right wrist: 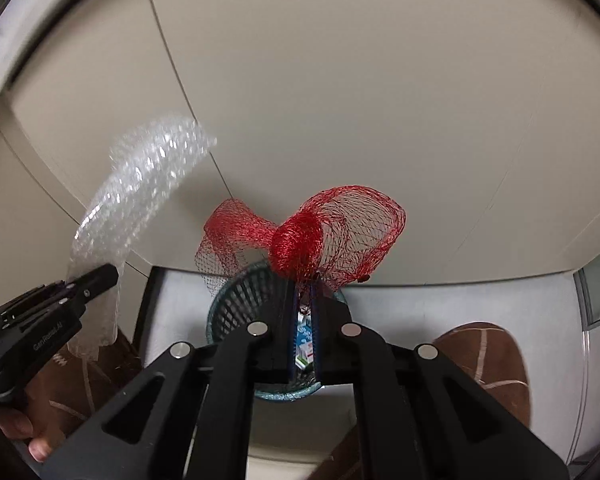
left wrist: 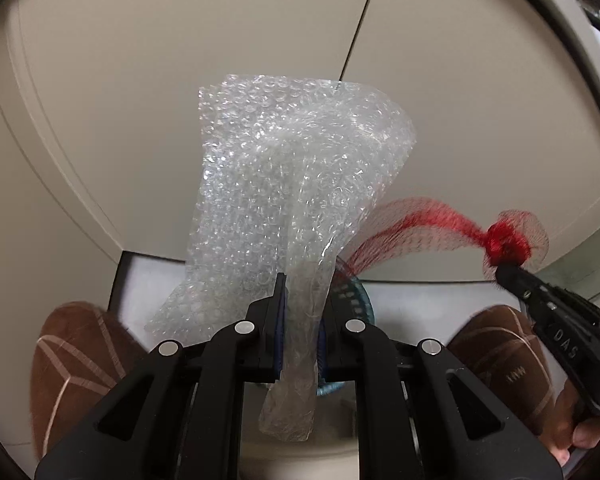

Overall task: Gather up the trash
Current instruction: 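Carry the bubble wrap and mesh bag down over the trash bin with both tools, then open the left tool to drop the bubble wrap while the right tool releases the mesh bag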

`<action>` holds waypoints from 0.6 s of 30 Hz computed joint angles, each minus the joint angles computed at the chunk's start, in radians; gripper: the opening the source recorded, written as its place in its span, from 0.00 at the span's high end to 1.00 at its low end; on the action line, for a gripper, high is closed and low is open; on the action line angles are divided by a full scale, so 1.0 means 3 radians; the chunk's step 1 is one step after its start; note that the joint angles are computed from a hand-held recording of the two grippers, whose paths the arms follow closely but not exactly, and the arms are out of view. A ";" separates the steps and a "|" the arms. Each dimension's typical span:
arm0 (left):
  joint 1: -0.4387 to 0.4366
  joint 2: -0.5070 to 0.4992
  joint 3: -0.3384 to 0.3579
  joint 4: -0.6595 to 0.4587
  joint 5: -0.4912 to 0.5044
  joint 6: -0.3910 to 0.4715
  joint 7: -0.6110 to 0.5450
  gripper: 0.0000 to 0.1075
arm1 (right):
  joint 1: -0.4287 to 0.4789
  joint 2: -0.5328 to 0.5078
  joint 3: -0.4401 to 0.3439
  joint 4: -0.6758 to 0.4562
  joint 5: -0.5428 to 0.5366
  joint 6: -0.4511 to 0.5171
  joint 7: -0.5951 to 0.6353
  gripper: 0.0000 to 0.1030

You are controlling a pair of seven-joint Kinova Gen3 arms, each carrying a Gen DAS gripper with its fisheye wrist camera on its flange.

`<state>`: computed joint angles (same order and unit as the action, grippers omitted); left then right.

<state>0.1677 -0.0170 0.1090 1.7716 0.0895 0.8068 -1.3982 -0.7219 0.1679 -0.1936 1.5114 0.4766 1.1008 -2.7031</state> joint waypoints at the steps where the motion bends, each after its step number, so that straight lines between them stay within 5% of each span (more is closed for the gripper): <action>1: -0.0007 0.0061 -0.0008 0.0027 0.0067 -0.0079 -0.0060 0.90 | 0.0036 0.0061 0.0013 0.0001 -0.0041 -0.0052 0.0021 0.95; 7: -0.0107 0.0376 -0.0029 0.0168 0.0465 -0.0303 -0.0601 0.90 | 0.0081 0.0325 0.0117 0.0099 -0.0122 -0.0356 0.0061 0.95; 14: -0.0249 0.0956 0.0032 -0.0121 0.0609 0.0152 -0.0759 0.90 | 0.0111 0.0528 0.0225 0.0119 -0.0369 -0.0450 0.0194 0.95; 18: -0.0148 0.1052 0.0032 -0.0150 0.0497 0.0180 -0.0751 0.89 | 0.0081 0.0585 0.0296 0.0051 -0.0404 -0.0392 0.0111 0.95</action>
<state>0.1233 0.2987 0.1186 1.7265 0.2386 0.8609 -1.6235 -0.6977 0.3434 -0.1048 1.5268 0.3554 0.9833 -2.6698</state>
